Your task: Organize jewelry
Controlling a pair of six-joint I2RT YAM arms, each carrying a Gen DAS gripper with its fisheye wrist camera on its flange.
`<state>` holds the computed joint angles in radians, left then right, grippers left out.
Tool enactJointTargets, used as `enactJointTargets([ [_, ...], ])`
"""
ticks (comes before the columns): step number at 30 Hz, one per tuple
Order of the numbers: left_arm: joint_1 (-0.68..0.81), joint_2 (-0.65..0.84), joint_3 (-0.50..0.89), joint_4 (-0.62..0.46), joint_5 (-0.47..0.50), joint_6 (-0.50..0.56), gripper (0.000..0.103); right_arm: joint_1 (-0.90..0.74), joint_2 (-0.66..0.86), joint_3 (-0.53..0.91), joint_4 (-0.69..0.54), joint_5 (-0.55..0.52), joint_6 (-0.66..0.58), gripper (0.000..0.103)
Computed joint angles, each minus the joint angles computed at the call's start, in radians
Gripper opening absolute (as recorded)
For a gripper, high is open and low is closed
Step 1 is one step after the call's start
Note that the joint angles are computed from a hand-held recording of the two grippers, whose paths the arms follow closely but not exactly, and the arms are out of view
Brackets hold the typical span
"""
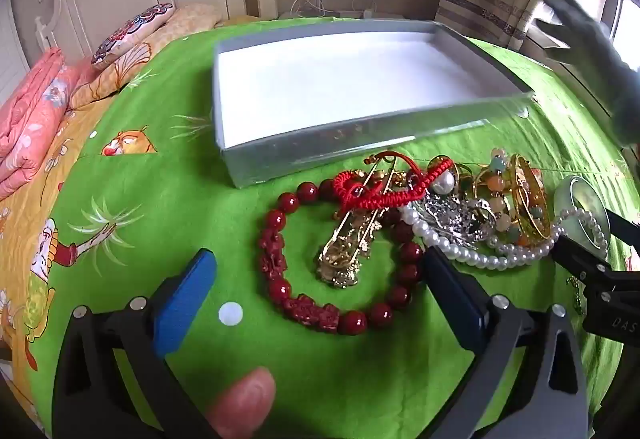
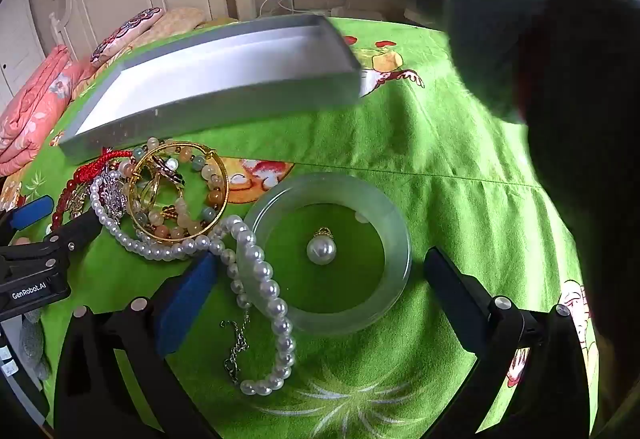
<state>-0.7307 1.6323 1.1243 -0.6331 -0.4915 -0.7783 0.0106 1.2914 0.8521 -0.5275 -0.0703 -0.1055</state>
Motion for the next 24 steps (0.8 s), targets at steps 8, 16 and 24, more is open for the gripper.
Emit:
enactJointTargets([
  [8, 0.003, 0.004, 0.006, -0.004, 0.003, 0.002, 0.101, 0.0, 0.009, 0.013, -0.007, 0.001, -0.001, 0.099],
  [16, 0.0, 0.0, 0.0, 0.0, 0.001, 0.0, 0.101, 0.002, 0.009, 0.011, -0.004, 0.002, 0.0, 0.099],
  [24, 0.0, -0.001, -0.001, 0.001, 0.001, 0.0, 0.101, 0.0, 0.011, 0.012, -0.003, 0.001, -0.001, 0.099],
])
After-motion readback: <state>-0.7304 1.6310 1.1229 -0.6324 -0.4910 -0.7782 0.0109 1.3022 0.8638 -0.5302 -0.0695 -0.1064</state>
